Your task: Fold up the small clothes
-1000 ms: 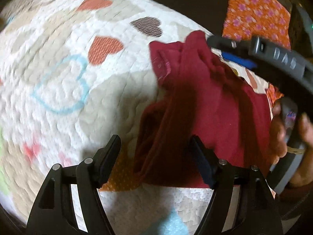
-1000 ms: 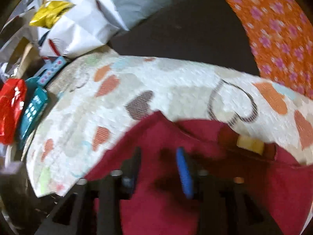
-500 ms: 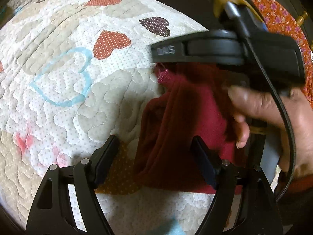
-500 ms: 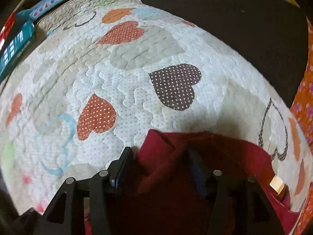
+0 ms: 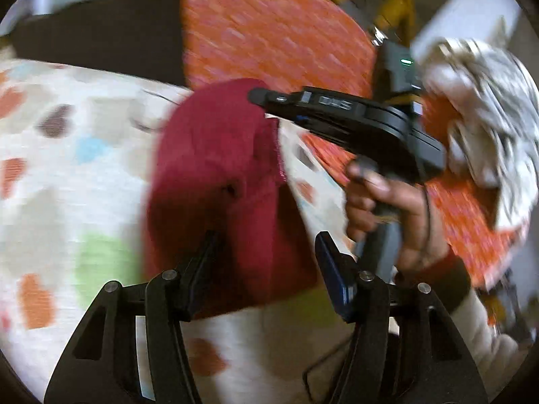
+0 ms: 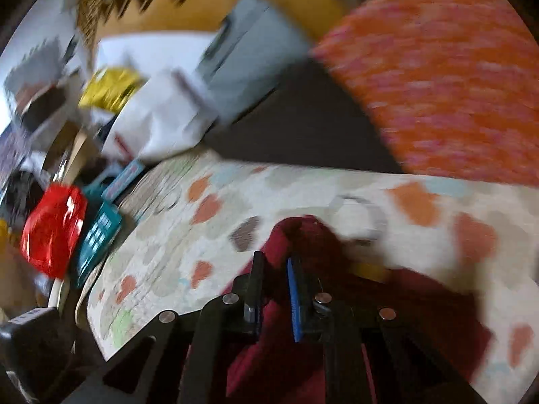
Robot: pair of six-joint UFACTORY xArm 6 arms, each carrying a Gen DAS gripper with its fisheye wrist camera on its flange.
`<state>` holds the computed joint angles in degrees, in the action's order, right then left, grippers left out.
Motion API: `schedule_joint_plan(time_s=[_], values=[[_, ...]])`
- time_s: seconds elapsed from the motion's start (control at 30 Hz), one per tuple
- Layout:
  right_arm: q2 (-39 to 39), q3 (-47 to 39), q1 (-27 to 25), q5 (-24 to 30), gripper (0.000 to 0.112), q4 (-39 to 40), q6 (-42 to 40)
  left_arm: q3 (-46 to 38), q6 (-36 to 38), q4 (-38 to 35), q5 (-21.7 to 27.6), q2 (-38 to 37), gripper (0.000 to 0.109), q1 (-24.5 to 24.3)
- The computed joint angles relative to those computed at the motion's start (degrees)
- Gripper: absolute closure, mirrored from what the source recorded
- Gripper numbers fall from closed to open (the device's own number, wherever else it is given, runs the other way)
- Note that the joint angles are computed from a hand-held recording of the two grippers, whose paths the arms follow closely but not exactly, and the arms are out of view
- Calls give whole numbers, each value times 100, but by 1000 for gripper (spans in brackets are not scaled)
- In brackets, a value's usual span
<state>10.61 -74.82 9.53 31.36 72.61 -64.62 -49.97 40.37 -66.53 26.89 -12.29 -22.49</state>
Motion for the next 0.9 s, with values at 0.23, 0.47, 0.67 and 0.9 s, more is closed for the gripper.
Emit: schedule_joint_plan(time_s=[0.23, 0.47, 0.67, 0.9], values=[[648, 210, -733, 37, 101, -204, 1008, -464, -320, 1092, 927, 395, 50, -201], [43, 996, -1149, 905, 52, 1245, 98, -205, 398, 1546, 713, -222, 45, 36], [615, 560, -659, 638, 50, 425, 833, -323, -824, 2458, 1100, 499, 45, 75], [-104, 1019, -312, -31, 93, 834, -607, -360, -416, 1853, 1189, 273, 45, -2]])
